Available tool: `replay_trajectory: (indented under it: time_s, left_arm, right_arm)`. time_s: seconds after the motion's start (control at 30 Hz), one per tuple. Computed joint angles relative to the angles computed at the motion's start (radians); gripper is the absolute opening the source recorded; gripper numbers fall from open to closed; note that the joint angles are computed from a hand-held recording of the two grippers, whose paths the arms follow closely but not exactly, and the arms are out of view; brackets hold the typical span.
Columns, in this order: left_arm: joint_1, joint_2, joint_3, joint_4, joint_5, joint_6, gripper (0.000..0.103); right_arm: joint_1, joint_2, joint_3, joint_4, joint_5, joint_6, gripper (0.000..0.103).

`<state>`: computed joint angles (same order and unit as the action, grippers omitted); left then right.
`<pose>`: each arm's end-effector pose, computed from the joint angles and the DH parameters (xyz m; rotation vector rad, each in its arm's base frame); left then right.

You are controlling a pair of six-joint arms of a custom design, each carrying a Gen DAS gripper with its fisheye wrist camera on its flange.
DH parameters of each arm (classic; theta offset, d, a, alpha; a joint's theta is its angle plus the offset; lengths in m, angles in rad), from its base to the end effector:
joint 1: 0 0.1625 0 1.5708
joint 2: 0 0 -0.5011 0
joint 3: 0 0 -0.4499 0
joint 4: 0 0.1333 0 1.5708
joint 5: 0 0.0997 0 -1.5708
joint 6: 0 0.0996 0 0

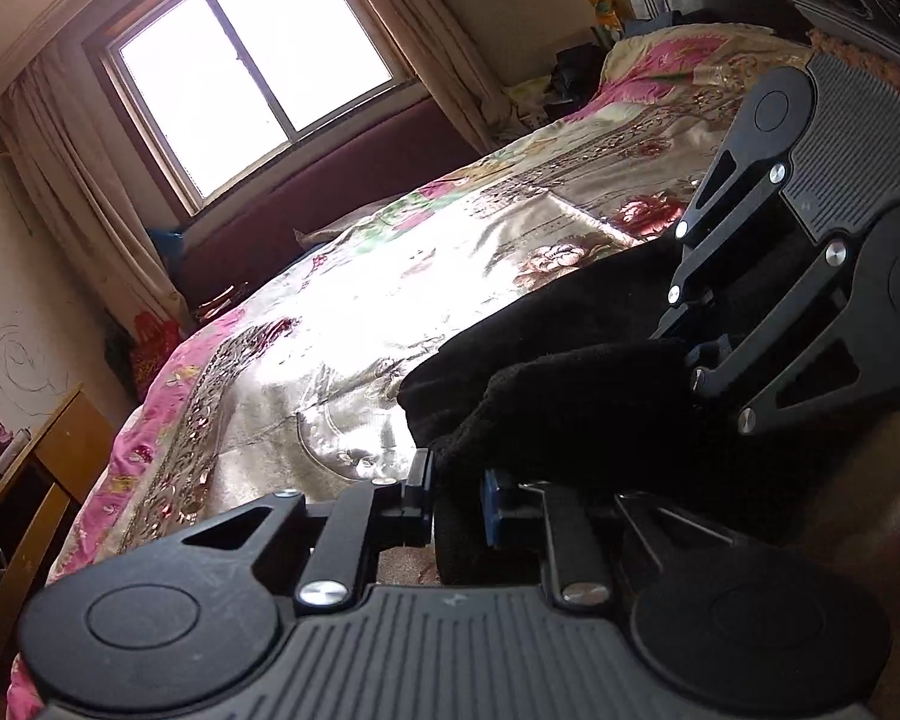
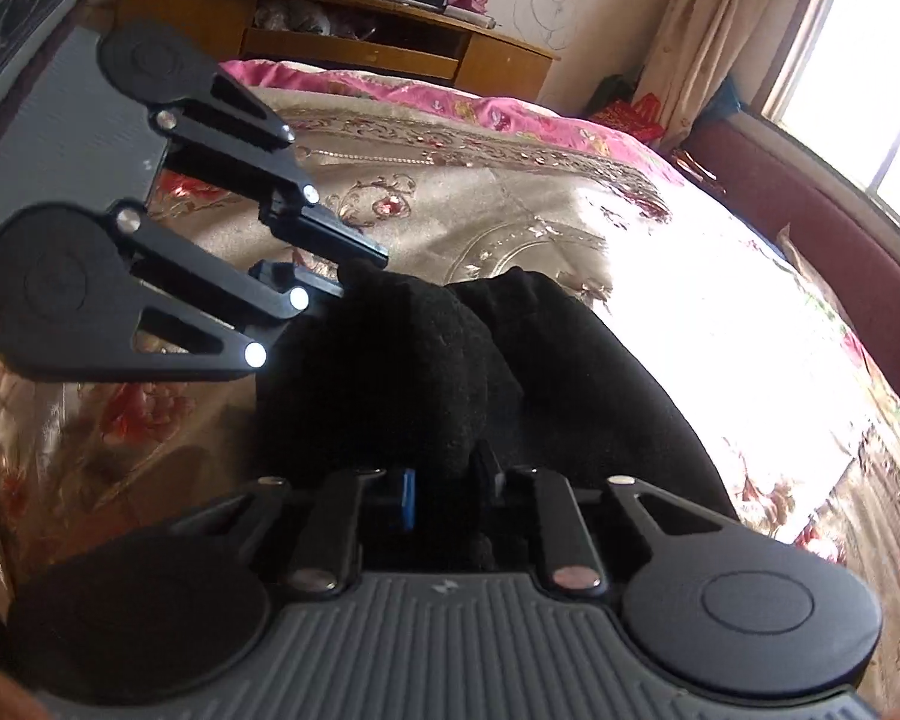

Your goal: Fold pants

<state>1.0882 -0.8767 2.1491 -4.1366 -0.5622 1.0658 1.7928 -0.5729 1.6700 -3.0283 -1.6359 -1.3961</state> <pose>-0.0538 -0.5715 0.1990 0.6718 1.6851 -0.9452 0.2899 -0.7082 -0.0241 2.0605 -1.9887 0.3827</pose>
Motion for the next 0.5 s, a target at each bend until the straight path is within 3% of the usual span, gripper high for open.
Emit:
replay_trajectory:
  time_s: [0.07,0.13,0.2,0.27,0.33,0.5]
  left_arm:
    - [-0.006,0.016,-0.014,-0.116,0.007,0.071,0.024]
    - [-0.004,0.03,-0.023,-0.196,0.031,0.114,0.023]
    - [0.012,0.029,-0.021,-0.156,0.077,0.032,0.023]
    - [0.018,0.036,-0.014,-0.142,0.119,0.0,0.023]
    - [0.002,0.038,0.002,-0.168,0.139,0.0,0.023]
    - [-0.039,0.014,0.049,-0.124,0.113,-0.034,0.023]
  right_arm:
    - [-0.003,-0.024,0.019,-0.011,0.036,0.012,0.013]
    - [-0.007,-0.033,0.045,-0.028,0.045,0.001,0.013]
    - [-0.01,-0.014,0.056,-0.044,0.017,-0.007,0.013]
    - [-0.007,0.009,0.053,-0.027,-0.025,0.045,0.014]
    - [-0.009,0.025,0.071,-0.094,-0.003,0.027,0.014]
    - [-0.019,0.007,0.05,-0.036,0.032,0.121,0.011]
